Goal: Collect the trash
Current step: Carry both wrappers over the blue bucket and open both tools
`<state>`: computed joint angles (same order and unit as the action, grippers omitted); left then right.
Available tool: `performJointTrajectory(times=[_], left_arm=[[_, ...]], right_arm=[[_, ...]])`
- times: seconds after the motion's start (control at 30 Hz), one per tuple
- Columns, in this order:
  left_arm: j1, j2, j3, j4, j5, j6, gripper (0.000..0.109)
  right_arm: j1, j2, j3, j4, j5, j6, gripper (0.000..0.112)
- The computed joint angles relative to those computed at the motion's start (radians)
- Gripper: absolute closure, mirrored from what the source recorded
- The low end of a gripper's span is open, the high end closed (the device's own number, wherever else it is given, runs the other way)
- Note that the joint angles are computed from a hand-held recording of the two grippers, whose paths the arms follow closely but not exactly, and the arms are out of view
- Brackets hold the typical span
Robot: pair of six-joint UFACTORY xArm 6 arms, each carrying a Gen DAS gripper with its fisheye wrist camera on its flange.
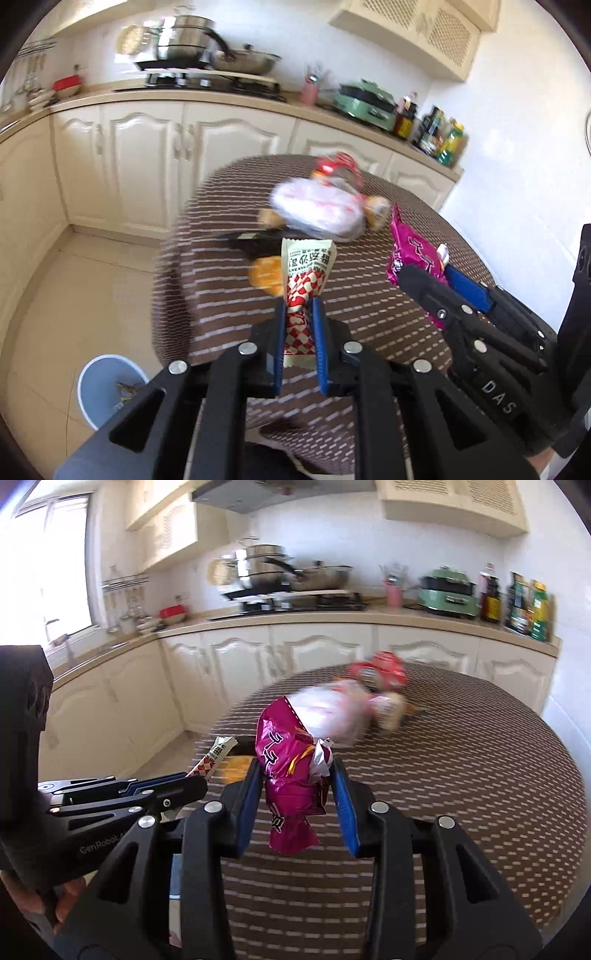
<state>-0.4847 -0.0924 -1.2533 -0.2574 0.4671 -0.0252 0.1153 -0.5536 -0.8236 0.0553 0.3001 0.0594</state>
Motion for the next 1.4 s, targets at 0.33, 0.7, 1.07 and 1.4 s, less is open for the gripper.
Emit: performJointTrajectory(times=[0.33, 0.7, 1.07, 1.4], left_arm=[[0.251, -0.177, 0.264, -0.054, -0.011, 0.002, 0.095], [0.522, -0.004, 0.325, -0.084, 0.032, 0.035, 0.095], [0.602, 0.281, 0.167, -0.148, -0.014, 0.091, 0.070], [0.594, 0.289, 0.187, -0.148, -0.014, 0.062, 0.070]], right_arm=[[0.301, 0.256, -0.172, 0.004, 0.033, -0.005, 0.075], [0.467, 0.751, -0.478, 0.108, 0.122, -0.054, 0.075], [0.468, 1.017, -0.723, 0.120, 0.216, -0.029, 0.075], [0.476, 1.087, -0.782, 0.108, 0.239, -0.001, 0.075]])
